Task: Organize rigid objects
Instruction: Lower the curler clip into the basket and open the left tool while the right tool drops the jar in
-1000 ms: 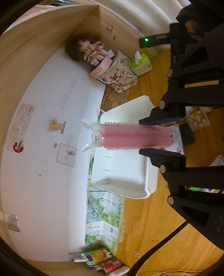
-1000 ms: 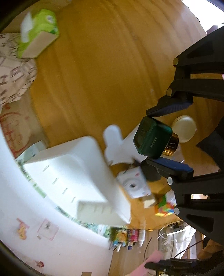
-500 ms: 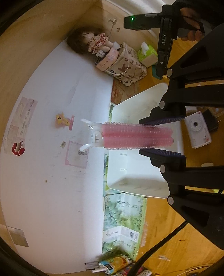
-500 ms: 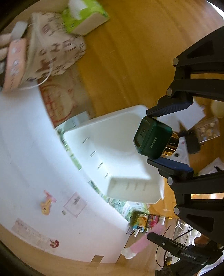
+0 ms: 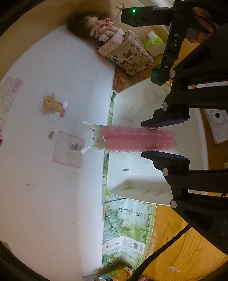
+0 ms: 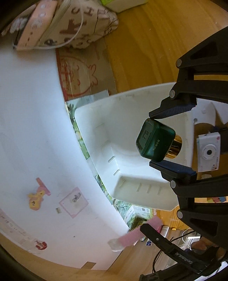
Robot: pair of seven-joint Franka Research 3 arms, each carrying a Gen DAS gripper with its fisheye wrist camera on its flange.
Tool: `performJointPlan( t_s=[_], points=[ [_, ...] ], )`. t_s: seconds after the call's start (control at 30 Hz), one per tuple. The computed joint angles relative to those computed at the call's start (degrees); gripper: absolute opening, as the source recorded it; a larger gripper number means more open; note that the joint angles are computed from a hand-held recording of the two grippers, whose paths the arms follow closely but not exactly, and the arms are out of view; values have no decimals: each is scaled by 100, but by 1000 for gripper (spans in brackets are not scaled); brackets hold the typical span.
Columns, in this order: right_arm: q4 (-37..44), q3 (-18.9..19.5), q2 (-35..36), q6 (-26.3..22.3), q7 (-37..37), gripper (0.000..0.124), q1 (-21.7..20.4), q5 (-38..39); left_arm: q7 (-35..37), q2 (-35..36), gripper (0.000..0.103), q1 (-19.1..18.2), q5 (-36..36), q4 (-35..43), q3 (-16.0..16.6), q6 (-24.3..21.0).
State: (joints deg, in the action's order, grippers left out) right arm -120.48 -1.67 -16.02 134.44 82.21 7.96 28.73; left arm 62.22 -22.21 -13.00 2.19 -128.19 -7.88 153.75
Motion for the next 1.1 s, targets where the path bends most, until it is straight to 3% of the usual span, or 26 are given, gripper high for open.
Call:
performJointPlan(
  t_s=[0.43,0.63,0.77,1.1],
  points=[
    [607,91,842,-573,61,48,26,-197,28,831,30,89,-193,610,-83,-856],
    [784,115,1100,-818,129,48,10,-264,-70,1005,39,170,-204,803,-145,-1187],
    [821,127,1181,-863,149,49,1,-301,-175,974,67,195,-155,787,-170,-1170],
    [785,122,1125,-816,48,60,-5,-99,-338,694,69,201,-141,661,-151,-997]
  ],
)
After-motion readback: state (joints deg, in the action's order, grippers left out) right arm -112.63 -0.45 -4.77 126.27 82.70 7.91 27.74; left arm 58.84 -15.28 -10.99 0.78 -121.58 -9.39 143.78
